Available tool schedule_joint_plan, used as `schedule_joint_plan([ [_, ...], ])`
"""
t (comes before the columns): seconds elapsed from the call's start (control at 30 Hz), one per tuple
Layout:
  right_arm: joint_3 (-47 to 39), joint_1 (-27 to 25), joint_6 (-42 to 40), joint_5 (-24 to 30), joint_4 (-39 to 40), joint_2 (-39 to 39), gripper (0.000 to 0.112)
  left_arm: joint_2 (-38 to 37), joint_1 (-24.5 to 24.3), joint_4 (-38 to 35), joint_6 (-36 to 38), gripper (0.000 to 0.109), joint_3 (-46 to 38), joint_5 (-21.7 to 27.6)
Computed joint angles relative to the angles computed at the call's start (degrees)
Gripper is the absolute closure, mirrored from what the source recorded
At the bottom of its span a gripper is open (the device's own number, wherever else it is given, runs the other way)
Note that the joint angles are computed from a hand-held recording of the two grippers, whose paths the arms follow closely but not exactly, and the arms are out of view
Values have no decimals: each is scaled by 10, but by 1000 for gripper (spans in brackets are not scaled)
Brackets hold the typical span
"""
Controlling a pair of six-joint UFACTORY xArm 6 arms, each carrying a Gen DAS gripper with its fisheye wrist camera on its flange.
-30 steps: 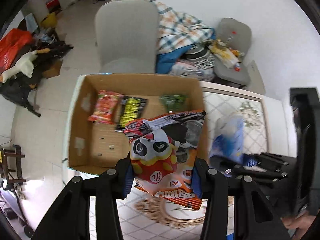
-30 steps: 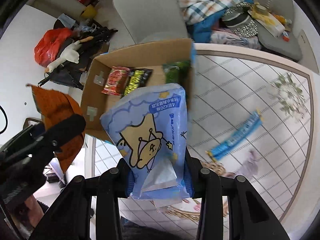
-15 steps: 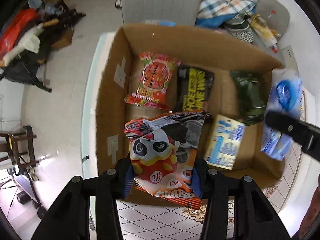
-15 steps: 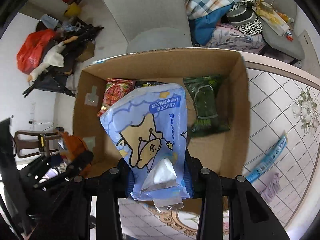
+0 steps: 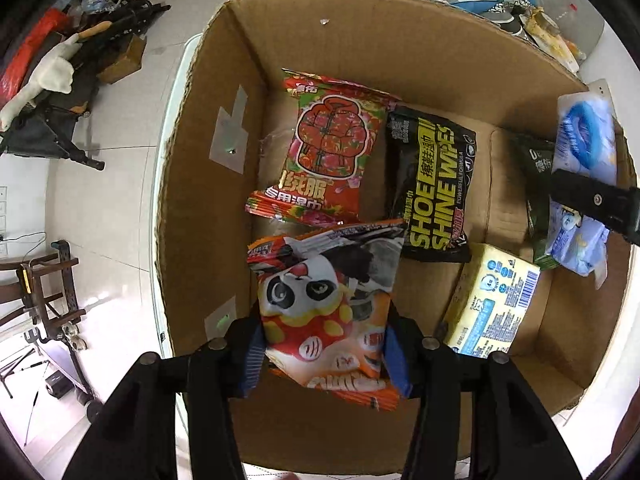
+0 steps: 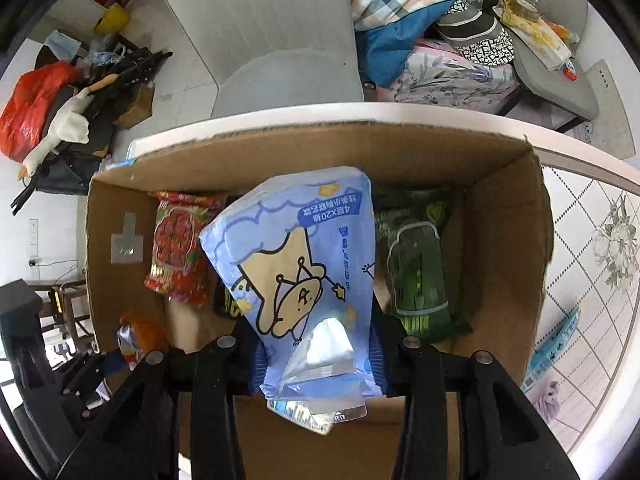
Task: Organize soft objects
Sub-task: 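Carry both packs into the box and open both tools to release, then move both open tools away from the box toward the blue stick packet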
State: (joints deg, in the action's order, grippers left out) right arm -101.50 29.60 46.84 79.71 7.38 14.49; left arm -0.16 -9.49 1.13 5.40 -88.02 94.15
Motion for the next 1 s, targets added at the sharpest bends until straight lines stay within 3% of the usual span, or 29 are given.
schedule_joint_plan([
  [0.07, 0, -2, -5, -6, 3, 3, 48, 4, 0, -1, -6, 57, -7, 7],
  [0.1, -2, -3, -3, -6, -1, 4, 42, 4, 1, -5, -6, 48, -10, 9],
  [0.13, -3, -2, -2, -6, -3, 5, 41, 5, 1, -5, -5, 36, -13, 8],
  [0.2, -8, -3, -2, -2, -4, 7, 41, -1, -1, -4, -4, 27, -16, 1],
  [0.27, -11, -2, 0, 3, -7, 6, 41, -4, -1, -5, -6, 26, -20, -1],
  [0.33, -9, 0, -1, 5, -10, 1, 41, -10, 3, -17, -9, 12, -24, 2],
  [0.57, -6, 13, -4, 31, -33, -19, 24, -40, 7, -16, -16, 6, -21, -7],
  [0.67, -5, 19, -3, 45, -50, -31, 9, -52, 10, -7, -9, 6, -15, -18],
  [1.0, 72, 54, 32, 48, -91, -117, 9, -117, 10, 1, -5, 6, 27, -47],
])
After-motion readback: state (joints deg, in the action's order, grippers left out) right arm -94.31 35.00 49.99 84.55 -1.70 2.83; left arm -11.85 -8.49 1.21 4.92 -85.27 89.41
